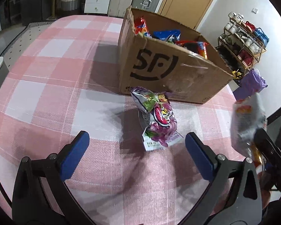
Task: Organize snacks
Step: 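Grasp the purple-green candy bag with the left gripper while the right gripper lifts the noodle bag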
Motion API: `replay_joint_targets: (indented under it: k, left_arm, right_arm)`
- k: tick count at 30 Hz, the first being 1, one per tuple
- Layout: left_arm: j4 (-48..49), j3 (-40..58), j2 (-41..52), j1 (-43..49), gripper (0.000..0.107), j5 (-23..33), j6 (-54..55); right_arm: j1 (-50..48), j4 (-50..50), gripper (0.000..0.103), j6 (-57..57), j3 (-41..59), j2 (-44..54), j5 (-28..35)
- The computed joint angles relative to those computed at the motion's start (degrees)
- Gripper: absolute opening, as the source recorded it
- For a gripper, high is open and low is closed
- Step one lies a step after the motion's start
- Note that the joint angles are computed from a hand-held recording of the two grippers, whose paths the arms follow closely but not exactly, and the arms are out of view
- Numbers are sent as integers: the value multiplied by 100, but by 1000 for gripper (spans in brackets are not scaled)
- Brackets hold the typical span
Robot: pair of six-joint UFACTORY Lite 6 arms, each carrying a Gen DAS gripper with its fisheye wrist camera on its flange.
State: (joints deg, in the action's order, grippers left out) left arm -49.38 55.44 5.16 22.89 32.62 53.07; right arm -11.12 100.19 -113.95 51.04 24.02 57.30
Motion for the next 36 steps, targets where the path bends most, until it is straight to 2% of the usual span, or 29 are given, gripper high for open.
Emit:
replay_joint_targets:
  k: [13, 23, 26, 29, 30, 31, 32, 34, 36]
  left_arm:
    - [253, 952, 1222, -561, 101, -297, -805]
    - [7, 914, 1262, -487, 94, -283, -508]
    - [-210, 905, 1264, -428, 85, -147, -248]
    - [-437, 872, 1226, -378, 68, 58, 96]
    - [-598, 866, 1216, -347, 54, 212, 326]
    - [-634, 869, 1200, -320, 35, 353, 452]
    - [-597, 870, 1190, -358, 27, 401, 493]
    - [-458, 685, 980, -542, 21, 110, 584]
    - [-534, 450, 779, -611, 20, 5, 810]
  right_arm:
    - [-106, 130, 53, 3, -112, 14, 35]
    - [-64, 96, 53, 53, -201, -99, -95]
    - [-61, 106, 53, 47, -261, -171, -150]
    - [-75, 101, 53, 39, -356, -283, -195]
    - [-85, 91, 53, 45, -399, -339, -208]
    - [-82, 88, 53, 49, -408, -355, -219]
    - [-78, 112, 53, 34, -414, -362, -236]
    - [-82, 98, 53, 47, -478, -445, -266]
    - [-72, 127, 53, 7, -549, -532, -347]
